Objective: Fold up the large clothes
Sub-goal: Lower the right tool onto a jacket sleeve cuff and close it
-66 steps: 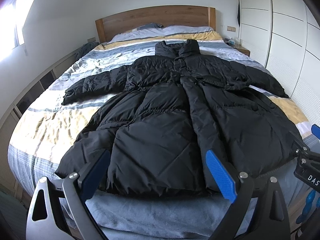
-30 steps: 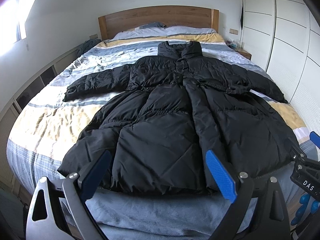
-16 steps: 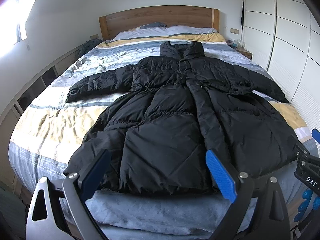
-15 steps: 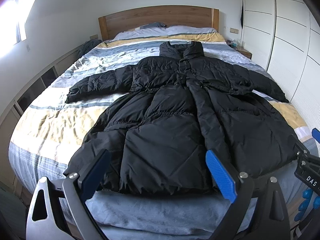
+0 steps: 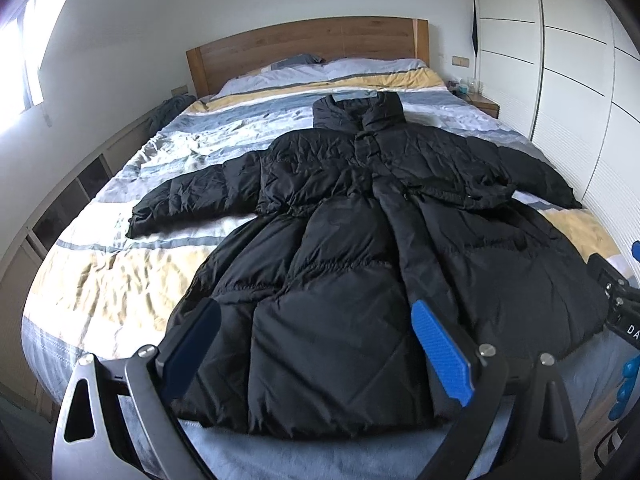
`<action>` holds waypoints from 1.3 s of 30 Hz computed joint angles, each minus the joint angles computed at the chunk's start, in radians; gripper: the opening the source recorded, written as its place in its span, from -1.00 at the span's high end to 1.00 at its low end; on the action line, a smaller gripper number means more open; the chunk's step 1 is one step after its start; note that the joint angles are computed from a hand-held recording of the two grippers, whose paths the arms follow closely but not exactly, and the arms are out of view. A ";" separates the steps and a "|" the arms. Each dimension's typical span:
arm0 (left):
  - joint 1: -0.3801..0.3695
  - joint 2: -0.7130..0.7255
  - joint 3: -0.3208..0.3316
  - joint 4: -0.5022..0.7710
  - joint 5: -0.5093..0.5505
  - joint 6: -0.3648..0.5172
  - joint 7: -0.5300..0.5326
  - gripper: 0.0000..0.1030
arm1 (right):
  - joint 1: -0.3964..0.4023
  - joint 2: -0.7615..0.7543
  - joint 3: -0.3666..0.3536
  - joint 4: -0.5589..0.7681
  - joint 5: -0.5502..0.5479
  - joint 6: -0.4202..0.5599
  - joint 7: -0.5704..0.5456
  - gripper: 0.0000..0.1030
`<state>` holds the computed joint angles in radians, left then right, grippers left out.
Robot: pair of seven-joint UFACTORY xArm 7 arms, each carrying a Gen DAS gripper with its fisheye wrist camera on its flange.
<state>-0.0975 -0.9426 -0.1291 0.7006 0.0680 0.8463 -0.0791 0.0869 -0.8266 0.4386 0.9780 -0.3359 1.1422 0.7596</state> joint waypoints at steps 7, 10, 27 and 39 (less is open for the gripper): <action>0.002 0.155 0.001 0.049 -0.001 -0.066 -0.008 -0.88 | -0.016 0.072 -0.051 -0.006 -0.008 -0.074 -0.011 -0.99; -0.010 0.261 0.012 0.090 -0.011 -0.113 0.001 -0.88 | -0.028 0.135 -0.082 -0.007 -0.014 -0.135 -0.013 -0.99; -0.059 0.853 0.014 0.686 0.048 0.051 -0.033 -0.88 | -0.099 0.594 -0.378 0.218 0.072 -0.245 -0.052 -0.99; -0.117 1.166 0.053 1.175 0.112 0.320 -0.109 -0.88 | -0.226 0.646 -0.551 0.102 0.446 -0.436 -0.101 -0.99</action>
